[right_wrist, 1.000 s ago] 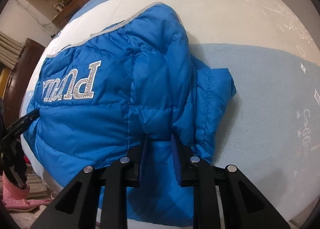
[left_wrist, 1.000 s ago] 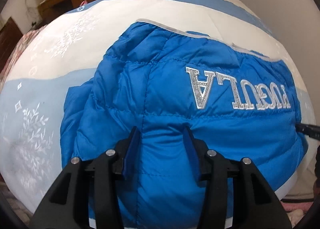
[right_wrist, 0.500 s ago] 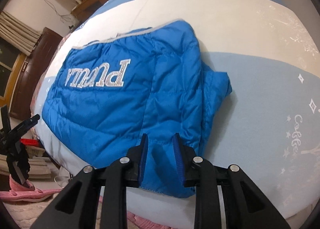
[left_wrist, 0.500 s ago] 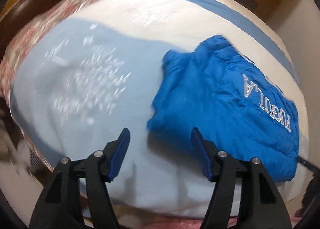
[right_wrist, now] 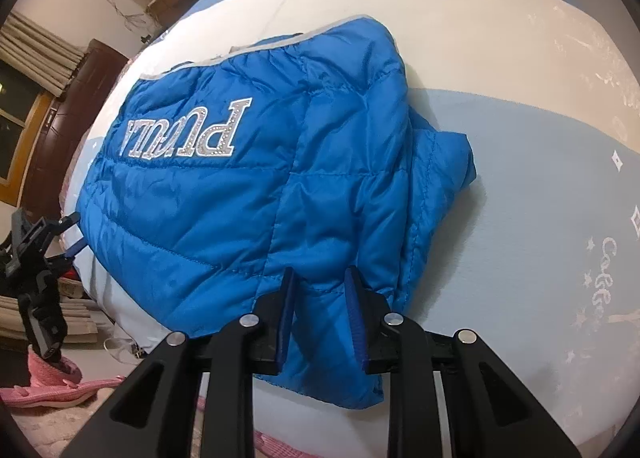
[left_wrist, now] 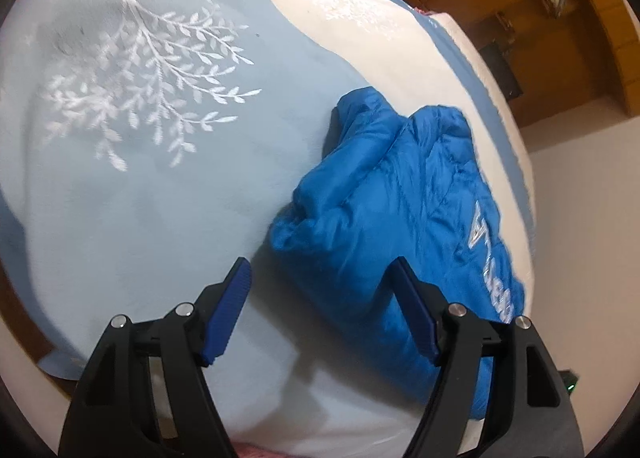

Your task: Fold large clothes

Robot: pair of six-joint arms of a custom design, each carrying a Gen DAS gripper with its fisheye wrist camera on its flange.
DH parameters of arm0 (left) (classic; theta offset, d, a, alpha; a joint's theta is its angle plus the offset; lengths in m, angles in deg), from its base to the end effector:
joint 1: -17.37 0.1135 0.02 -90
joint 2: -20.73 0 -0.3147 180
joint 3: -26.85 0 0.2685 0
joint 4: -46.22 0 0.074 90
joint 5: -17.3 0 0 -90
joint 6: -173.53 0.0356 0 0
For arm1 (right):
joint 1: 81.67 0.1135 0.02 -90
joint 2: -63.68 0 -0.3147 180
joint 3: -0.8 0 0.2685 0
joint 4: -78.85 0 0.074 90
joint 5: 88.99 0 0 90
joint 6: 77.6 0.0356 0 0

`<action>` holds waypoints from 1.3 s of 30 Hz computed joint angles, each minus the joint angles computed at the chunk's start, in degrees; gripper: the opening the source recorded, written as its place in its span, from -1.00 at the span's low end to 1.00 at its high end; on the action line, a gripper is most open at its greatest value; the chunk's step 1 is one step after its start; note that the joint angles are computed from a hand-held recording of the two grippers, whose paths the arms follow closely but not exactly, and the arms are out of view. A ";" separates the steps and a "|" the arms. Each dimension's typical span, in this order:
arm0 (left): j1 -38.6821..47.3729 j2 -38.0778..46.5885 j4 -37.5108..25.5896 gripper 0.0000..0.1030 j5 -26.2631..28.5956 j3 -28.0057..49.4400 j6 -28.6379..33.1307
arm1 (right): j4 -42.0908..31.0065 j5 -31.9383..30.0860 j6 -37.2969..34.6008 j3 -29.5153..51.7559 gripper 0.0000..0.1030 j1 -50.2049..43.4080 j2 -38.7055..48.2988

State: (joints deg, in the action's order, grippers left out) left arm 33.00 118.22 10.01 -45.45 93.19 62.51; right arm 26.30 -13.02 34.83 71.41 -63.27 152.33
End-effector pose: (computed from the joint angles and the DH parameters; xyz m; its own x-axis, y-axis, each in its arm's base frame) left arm 0.3236 0.0736 0.1891 -0.8046 -0.5562 -0.2077 -0.3840 0.7543 -0.5325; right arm 0.2857 0.1041 0.2426 -0.9733 0.0664 -0.2199 -0.0123 0.9410 0.3382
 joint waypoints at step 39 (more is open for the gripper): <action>-6.34 12.03 5.35 -0.28 -2.38 7.64 4.69 | 2.82 1.21 6.73 0.28 -0.52 0.91 4.91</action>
